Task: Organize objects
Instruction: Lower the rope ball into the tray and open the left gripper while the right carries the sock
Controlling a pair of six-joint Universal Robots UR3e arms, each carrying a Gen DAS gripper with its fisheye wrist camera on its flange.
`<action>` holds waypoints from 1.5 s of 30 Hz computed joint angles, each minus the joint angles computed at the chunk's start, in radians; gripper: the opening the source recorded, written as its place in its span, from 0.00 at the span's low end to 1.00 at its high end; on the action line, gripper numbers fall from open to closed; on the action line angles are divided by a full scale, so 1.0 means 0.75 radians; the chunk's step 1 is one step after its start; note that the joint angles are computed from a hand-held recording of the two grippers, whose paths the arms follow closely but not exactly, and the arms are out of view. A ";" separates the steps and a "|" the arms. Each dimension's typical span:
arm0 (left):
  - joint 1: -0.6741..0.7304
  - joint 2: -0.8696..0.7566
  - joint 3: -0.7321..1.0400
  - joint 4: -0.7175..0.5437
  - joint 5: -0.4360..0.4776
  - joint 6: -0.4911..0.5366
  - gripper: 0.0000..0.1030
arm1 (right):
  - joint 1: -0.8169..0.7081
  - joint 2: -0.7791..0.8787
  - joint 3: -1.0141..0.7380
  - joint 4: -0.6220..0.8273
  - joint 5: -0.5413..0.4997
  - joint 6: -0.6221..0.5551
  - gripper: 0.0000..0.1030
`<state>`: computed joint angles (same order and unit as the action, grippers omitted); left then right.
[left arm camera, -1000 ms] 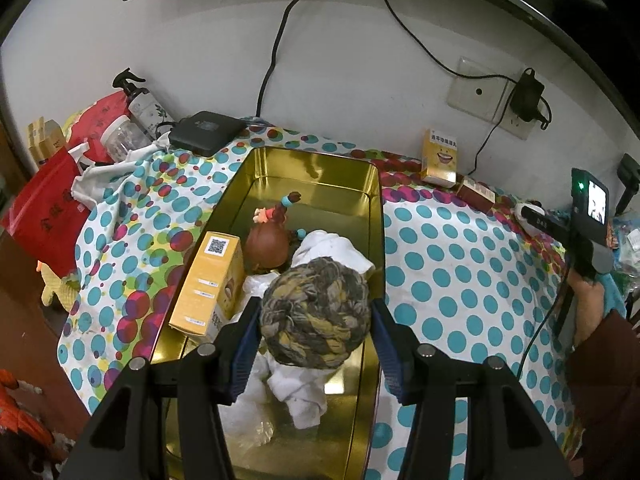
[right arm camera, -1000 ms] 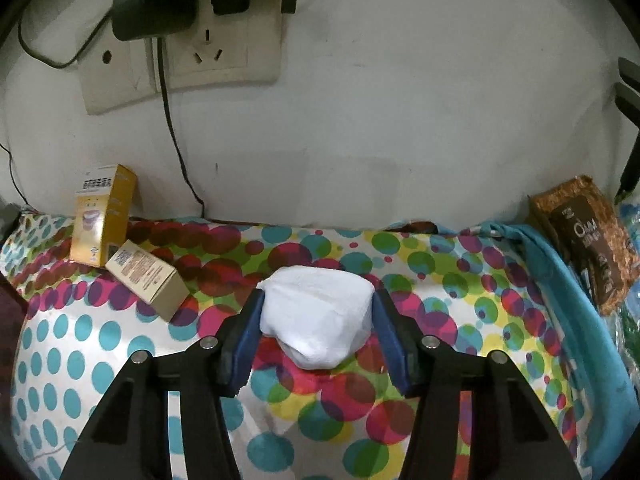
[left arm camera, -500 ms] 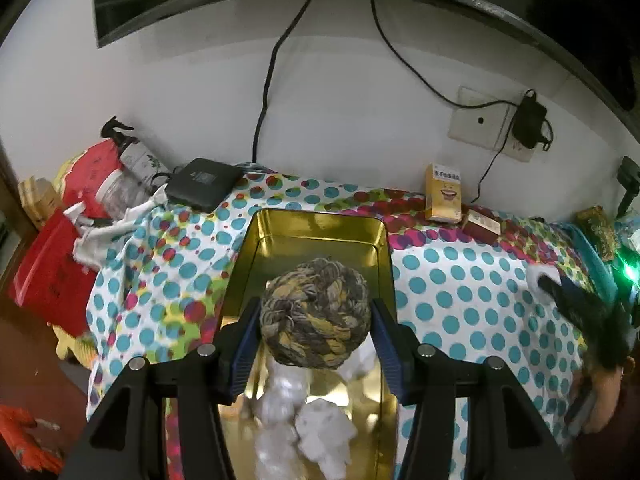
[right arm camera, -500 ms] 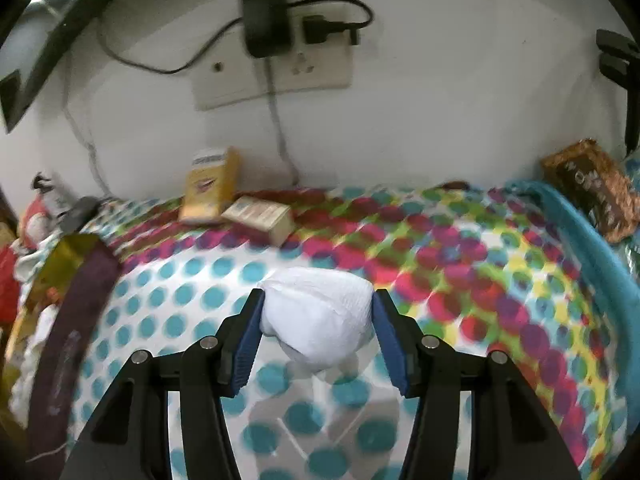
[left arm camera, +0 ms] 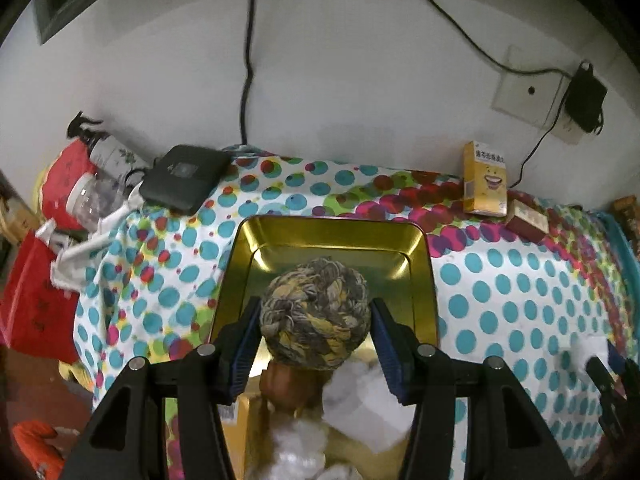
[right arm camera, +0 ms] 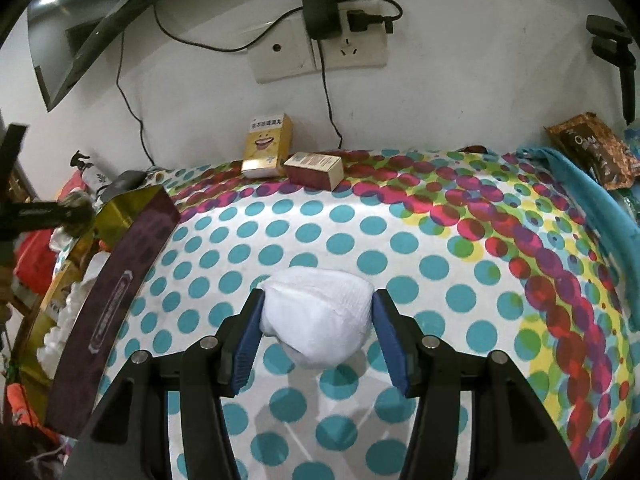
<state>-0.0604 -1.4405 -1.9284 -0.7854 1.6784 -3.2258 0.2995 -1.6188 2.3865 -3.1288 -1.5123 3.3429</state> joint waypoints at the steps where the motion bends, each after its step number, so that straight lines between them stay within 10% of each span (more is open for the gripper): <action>1: 0.000 -0.025 0.013 0.003 0.002 -0.004 0.52 | 0.006 -0.011 0.008 0.005 -0.001 -0.002 0.50; 26: -0.225 -0.307 0.102 0.146 0.252 -0.059 0.53 | 0.038 -0.135 0.144 0.023 0.025 -0.003 0.51; 45: -0.356 0.155 -0.134 0.025 0.232 -0.154 0.55 | 0.196 -0.110 0.056 0.059 -0.030 0.049 0.51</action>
<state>-0.3271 -1.3239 -2.0290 -0.7669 1.8522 -3.3412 0.4468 -1.7015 2.4281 -3.0845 -1.5351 3.3800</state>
